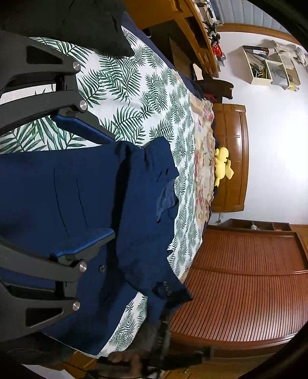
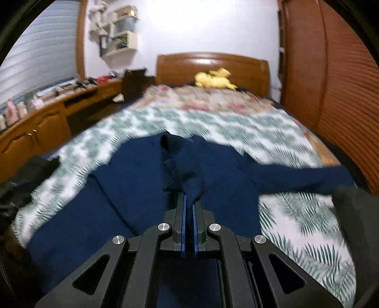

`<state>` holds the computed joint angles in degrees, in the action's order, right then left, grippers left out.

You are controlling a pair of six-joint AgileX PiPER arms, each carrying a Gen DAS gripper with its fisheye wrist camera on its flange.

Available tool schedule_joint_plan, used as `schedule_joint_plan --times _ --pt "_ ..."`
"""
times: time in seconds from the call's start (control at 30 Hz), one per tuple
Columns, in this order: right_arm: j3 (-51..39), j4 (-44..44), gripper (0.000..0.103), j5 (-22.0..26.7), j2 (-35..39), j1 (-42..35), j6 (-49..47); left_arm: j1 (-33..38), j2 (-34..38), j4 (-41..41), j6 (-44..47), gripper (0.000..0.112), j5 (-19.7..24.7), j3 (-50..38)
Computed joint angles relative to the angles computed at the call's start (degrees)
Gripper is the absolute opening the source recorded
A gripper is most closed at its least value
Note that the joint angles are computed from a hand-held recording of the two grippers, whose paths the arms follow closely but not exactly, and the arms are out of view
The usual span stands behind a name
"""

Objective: Fold large clothes

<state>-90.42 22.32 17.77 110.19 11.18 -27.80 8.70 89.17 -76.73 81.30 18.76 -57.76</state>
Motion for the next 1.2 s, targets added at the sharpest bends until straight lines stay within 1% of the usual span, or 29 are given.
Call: schedule_joint_plan --times 0.07,0.17,0.2,0.27,0.33,0.37,0.4,0.43,0.47,0.5,0.57,0.6,0.63,0.67,0.7,0.77,0.8,0.87,0.97,1.03,1.13,1.2 --pt "-0.5 0.6 0.004 0.9 2.3 -1.0 0.1 -0.3 0.1 0.2 -0.1 0.074 0.0 -0.3" --pt "-2.8 0.4 0.004 3.9 5.3 -1.5 1.3 -1.0 0.4 0.2 -0.3 0.074 -0.1 -0.6" --pt "-2.2 0.2 0.004 3.8 5.8 -1.6 1.3 -1.3 0.5 0.5 -0.7 0.074 -0.3 -0.8" --pt "-1.9 1.6 0.004 5.4 5.2 -2.9 -0.3 -2.1 0.8 0.8 -1.4 0.074 -0.8 -1.1" --pt "-0.4 3.9 0.004 5.6 4.8 -4.1 -3.0 -3.2 0.9 0.0 -1.1 0.074 -1.2 -1.3" --pt "0.0 4.1 0.004 6.8 3.5 -5.3 -3.7 -3.5 1.2 -0.3 -0.9 0.074 -1.3 -1.4" --pt "0.8 4.6 0.004 6.4 3.4 -5.7 -4.6 -4.0 1.4 -0.7 -0.8 0.074 -1.5 -1.6" --pt "-0.7 3.5 0.004 8.0 3.3 -6.4 -3.7 -4.7 1.5 -1.6 -0.3 0.074 -1.6 -1.8" --pt "-0.2 2.7 0.005 8.4 2.4 -6.7 -2.9 -5.2 1.8 -2.2 0.0 0.074 -1.7 -2.0" --pt "0.3 2.2 0.008 8.0 2.3 -7.0 -2.6 -5.9 2.2 -2.4 -0.1 0.074 -1.8 -2.4" --pt "2.8 -2.4 0.009 6.6 -0.5 -6.2 1.6 -7.1 2.9 -1.4 -1.5 0.074 -2.3 -3.3" --pt "3.2 -4.1 0.011 5.8 -0.6 -6.3 2.8 -8.1 3.3 -1.4 -1.8 0.074 -3.1 -3.8" --pt "4.5 -6.9 0.014 5.9 -2.8 -5.6 5.7 -9.0 3.9 -1.5 -1.9 0.074 -3.6 -4.4" --pt "4.7 -7.5 0.019 5.7 -3.0 -5.7 6.3 -9.7 4.4 -1.6 -2.1 0.074 -3.8 -4.9" --pt "4.6 -7.0 0.022 5.6 -3.0 -6.0 5.5 -10.3 5.0 -1.7 -2.4 0.074 -4.0 -5.5" --pt "4.9 -6.3 0.034 5.5 -3.5 -6.1 4.4 -11.4 6.3 -2.5 -2.2 0.074 -4.4 -6.7" --pt "4.5 -5.1 0.036 5.7 -3.2 -6.2 3.0 -12.1 7.1 -3.1 -2.0 0.074 -4.7 -7.3" --pt "3.3 -3.2 0.039 6.4 -2.1 -6.3 0.5 -13.4 8.8 -2.5 -3.1 0.074 -5.4 -8.8" --pt "-0.3 -3.4 0.039 7.9 1.3 -6.0 -0.7 -15.0 11.1 -1.9 -4.3 0.074 -6.4 -10.6" --pt "-3.5 -4.5 0.039 10.5 3.6 -5.8 -0.2 -16.0 12.5 0.6 -7.1 0.074 -7.0 -12.1" --pt "-7.9 -6.6 0.039 14.3 7.3 -5.6 0.9 -17.2 14.5 1.5 -8.6 0.074 -7.5 -13.8" --pt "-10.0 -9.8 0.039 16.1 9.7 -5.1 2.8 -17.7 15.6 3.0 -10.1 0.074 -7.8 -15.0"
